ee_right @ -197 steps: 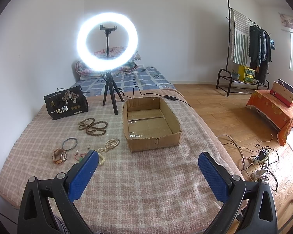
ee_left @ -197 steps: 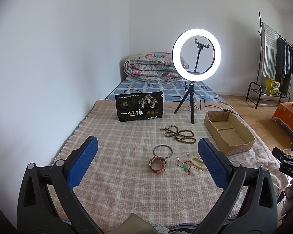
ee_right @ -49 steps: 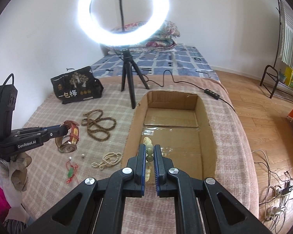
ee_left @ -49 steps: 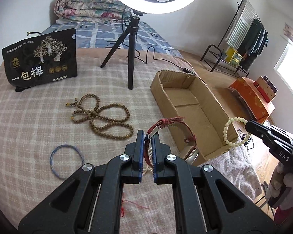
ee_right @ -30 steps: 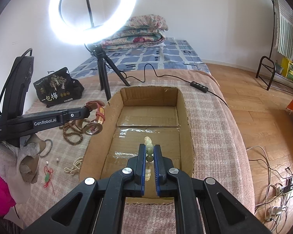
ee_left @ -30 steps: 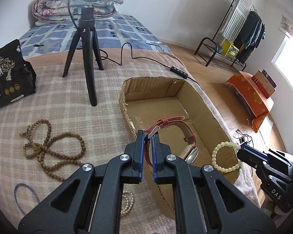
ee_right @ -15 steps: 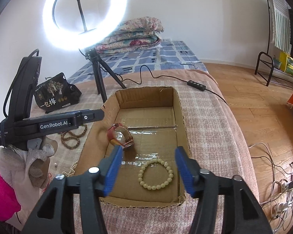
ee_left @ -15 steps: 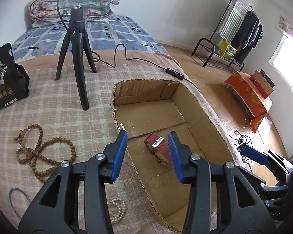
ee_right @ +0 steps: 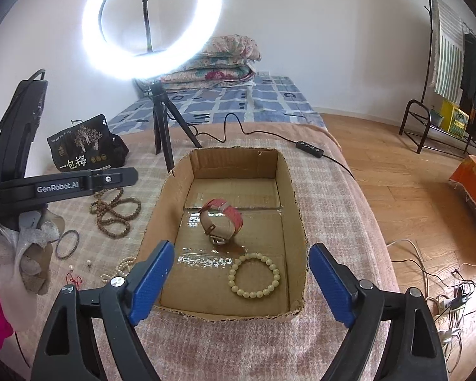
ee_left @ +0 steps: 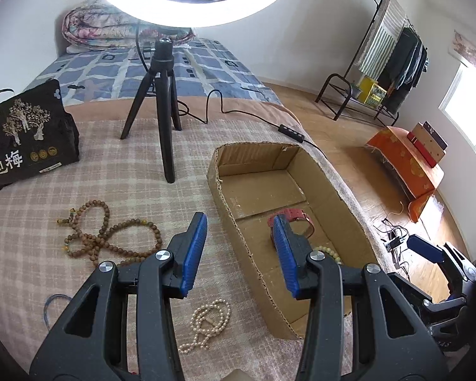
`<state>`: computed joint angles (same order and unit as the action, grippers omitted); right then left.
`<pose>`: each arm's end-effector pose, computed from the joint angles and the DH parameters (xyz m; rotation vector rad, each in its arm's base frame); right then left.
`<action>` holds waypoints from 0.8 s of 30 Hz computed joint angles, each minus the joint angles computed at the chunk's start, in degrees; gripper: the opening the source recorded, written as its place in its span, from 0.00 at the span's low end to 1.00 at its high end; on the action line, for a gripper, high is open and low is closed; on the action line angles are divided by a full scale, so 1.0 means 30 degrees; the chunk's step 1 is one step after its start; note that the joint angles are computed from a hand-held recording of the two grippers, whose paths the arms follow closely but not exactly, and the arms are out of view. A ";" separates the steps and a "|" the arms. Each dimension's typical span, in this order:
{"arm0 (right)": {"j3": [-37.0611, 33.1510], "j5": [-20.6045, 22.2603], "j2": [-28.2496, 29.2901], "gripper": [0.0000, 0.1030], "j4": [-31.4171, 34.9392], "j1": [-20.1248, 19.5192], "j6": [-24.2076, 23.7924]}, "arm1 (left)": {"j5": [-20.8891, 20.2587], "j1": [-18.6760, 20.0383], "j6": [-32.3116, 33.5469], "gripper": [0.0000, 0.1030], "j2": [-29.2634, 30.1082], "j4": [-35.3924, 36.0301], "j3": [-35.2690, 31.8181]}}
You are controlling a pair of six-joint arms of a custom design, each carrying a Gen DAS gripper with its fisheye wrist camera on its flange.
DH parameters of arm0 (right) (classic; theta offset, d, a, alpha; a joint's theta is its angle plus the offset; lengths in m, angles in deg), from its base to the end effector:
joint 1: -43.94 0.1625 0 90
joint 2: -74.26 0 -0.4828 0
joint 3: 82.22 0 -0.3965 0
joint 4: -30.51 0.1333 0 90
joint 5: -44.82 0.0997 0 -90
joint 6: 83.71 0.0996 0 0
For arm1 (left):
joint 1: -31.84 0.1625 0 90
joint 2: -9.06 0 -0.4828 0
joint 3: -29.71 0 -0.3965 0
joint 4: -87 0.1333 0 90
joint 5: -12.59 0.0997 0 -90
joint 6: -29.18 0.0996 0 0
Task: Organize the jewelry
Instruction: 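Open both tools and withdraw them from the box toward the remaining jewelry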
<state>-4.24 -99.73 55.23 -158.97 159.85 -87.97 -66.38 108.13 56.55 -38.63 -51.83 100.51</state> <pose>0.3852 -0.6736 0.0011 0.1640 -2.1773 0.9855 -0.0468 -0.8346 0.3191 0.9367 2.6783 -0.6104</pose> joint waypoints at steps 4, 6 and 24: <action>-0.0207 -0.0478 0.0181 0.88 -0.0127 0.0381 0.0206 | -0.0134 0.0140 0.0138 0.43 -0.0556 -0.0430 0.0259; -0.0336 -0.0550 0.0264 0.88 -0.0010 0.0565 0.0281 | -0.0198 0.0241 0.0369 0.43 -0.0845 -0.0576 0.0344; -0.1509 0.1648 0.1490 0.85 0.3265 0.1666 0.1675 | 0.0299 0.2023 0.2779 0.43 -0.3522 -0.1285 0.0899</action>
<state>-8.77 -94.79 59.70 -149.17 164.85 -82.94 -65.48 114.20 64.88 -49.19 -55.69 103.20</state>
